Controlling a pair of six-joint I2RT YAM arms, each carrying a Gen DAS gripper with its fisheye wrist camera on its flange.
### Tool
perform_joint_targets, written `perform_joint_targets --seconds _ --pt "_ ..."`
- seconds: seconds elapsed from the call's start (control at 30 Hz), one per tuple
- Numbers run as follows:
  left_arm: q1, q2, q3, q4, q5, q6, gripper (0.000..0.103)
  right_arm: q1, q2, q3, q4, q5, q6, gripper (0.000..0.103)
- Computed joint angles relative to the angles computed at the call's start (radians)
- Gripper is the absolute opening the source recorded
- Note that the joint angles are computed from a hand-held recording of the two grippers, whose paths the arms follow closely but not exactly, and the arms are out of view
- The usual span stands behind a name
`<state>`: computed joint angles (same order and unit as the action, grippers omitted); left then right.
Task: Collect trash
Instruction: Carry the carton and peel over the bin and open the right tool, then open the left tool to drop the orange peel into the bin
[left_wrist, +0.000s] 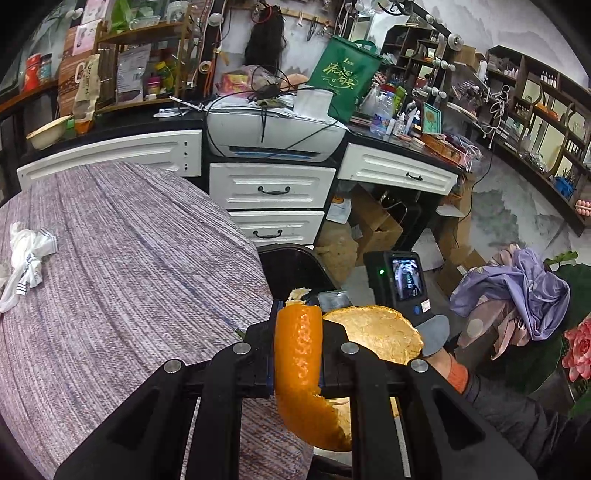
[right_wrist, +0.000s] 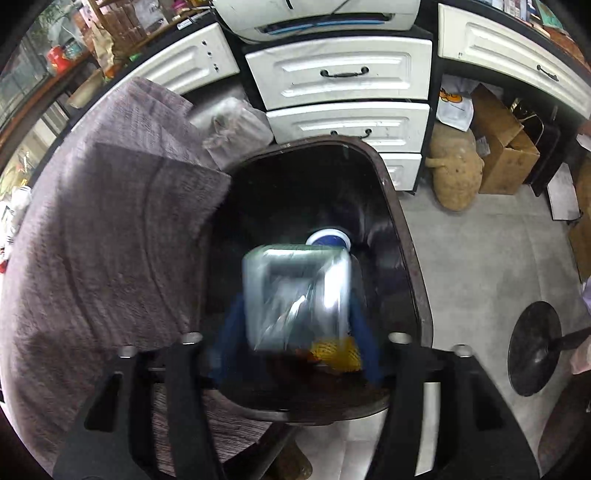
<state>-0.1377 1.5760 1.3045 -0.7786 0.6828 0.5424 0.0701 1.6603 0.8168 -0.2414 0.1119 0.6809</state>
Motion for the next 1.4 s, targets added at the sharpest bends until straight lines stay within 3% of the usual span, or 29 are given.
perform_joint_targets --seconds 0.2,0.53,0.77,1.4 --pt "-0.045 0.003 -0.016 0.012 -0.028 0.004 0.015 -0.015 -0.088 -0.051 0.0 0.038 0.007 0.067" --pt "-0.178 0.055 -0.015 0.059 -0.121 -0.037 0.015 -0.121 -0.443 -0.104 -0.18 0.181 0.026 0.07" --pt "-0.275 0.111 0.004 0.105 -0.208 -0.074 0.015 -0.208 -0.653 -0.118 -0.276 0.162 0.013 0.072" --pt "-0.435 0.304 0.101 0.17 -0.414 -0.113 0.015 -0.128 -0.716 -0.069 -0.311 0.168 0.036 0.072"
